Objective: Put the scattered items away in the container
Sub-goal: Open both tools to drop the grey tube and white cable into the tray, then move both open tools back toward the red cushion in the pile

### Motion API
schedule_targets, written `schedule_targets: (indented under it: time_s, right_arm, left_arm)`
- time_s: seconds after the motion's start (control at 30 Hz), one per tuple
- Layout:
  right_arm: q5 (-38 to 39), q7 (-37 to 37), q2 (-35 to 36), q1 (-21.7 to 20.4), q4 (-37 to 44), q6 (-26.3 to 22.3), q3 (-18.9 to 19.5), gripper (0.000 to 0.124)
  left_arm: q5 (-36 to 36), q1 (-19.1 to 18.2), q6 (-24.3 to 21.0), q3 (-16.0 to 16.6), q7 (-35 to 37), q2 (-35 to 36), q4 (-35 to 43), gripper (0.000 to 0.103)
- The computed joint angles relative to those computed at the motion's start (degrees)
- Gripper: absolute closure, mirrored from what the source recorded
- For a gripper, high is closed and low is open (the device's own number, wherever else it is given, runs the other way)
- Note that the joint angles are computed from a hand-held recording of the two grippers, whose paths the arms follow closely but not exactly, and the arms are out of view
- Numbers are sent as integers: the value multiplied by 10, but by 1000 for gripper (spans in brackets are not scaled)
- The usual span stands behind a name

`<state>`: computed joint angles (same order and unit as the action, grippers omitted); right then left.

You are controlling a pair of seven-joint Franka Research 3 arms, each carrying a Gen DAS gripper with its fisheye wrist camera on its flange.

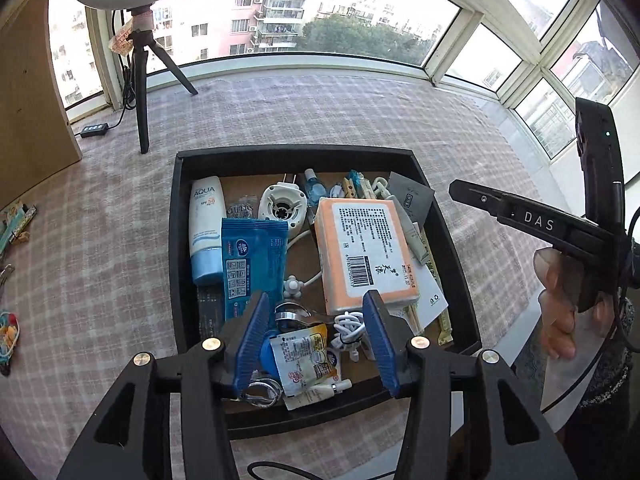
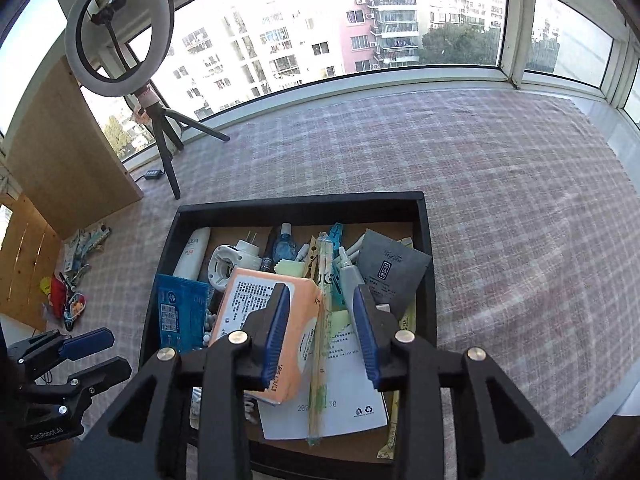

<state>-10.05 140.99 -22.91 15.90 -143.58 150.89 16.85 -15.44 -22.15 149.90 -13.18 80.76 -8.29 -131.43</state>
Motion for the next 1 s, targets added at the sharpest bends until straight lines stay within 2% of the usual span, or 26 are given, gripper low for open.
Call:
schedule_targets:
  time_s: [0.23, 0.4, 0.6, 0.7, 0.8, 1.0]
  right_arm:
    - [1, -36, 61, 26, 51, 12, -2, 91]
    - [23, -80, 122, 60, 100, 21, -18, 91]
    - [42, -135, 200, 105, 187, 9, -31, 91]
    - [54, -164, 246, 130, 243, -1, -36, 90]
    - [71, -204, 304, 157, 317, -18, -39, 82]
    - [73, -261, 458, 227, 526, -81, -54, 82]
  left_arm:
    - [23, 23, 10, 17, -43, -35, -47, 56]
    - [38, 45, 23, 38, -74, -71, -95, 56]
    - [65, 85, 27, 70, -113, -116, -156, 56]
    - [87, 115, 28, 82, -135, -139, -187, 56]
    - [111, 149, 27, 97, -155, -160, -215, 56]
    - [154, 228, 21, 129, -184, -198, -261, 56]
